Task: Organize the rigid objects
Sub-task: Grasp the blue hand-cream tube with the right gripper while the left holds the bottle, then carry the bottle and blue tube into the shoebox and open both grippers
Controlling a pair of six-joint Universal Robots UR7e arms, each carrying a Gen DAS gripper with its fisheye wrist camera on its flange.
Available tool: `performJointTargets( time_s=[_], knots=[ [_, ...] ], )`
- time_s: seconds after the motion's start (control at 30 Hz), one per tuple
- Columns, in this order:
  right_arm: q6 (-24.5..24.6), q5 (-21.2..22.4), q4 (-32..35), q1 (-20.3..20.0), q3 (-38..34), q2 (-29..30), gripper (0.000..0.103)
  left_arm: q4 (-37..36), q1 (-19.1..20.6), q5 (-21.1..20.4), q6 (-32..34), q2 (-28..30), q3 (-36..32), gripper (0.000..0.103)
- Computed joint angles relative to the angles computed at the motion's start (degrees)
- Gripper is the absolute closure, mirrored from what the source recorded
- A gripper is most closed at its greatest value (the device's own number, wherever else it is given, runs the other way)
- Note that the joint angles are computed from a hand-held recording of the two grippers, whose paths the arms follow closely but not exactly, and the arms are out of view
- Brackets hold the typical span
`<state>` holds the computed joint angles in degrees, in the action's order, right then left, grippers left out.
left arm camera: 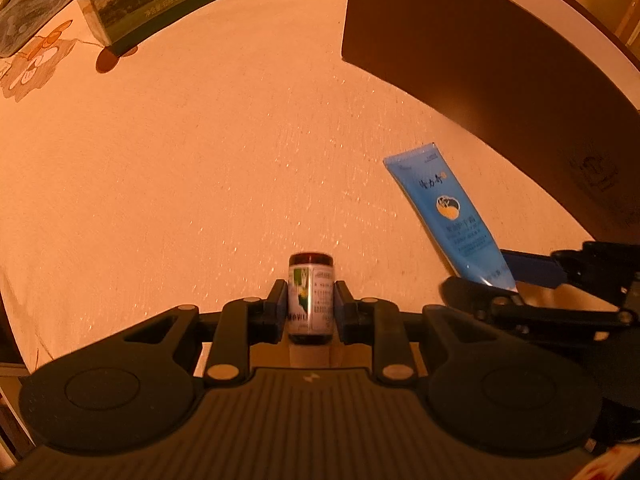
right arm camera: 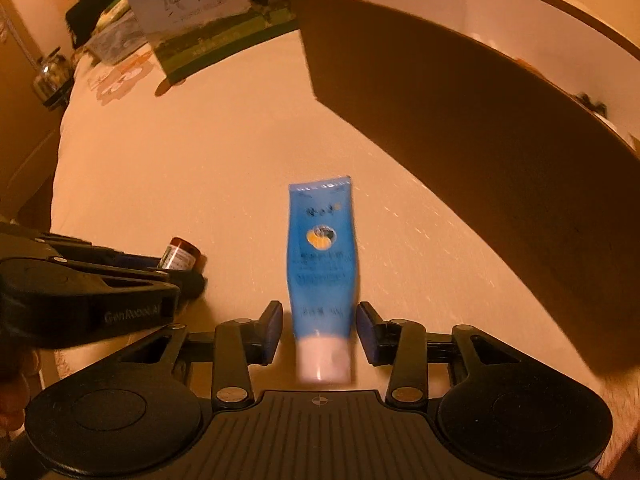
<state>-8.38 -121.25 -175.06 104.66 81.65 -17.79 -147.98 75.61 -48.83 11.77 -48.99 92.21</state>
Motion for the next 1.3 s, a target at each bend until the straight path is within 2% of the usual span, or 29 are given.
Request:
performJointTargets(
  time_s=[0.3,0.43,0.8,1.3],
  knots=[
    [-1.18,-1.39,-0.04,0.06,-1.33,1.18,0.066,-0.79,-0.19,0.67,1.43,0.78,-0.35,0.083],
    [-0.59,-2.14,1.16,0.28,-2.17,1.4,0.069,-0.88,-0.34,0.9,1.51,0.62,0.04,0.083],
    [0.55,-1.45,3.46,0.23,-2.16,0.59,0.071,-1.48,-0.97,1.73,3.09,0.45,0.77,0.083],
    [5.73,2.92,-0.19,1.12,6.54,-5.84,0.072,-0.76,-2.77,-0.25,3.69,-2.83,1.83,0.084]
  ],
)
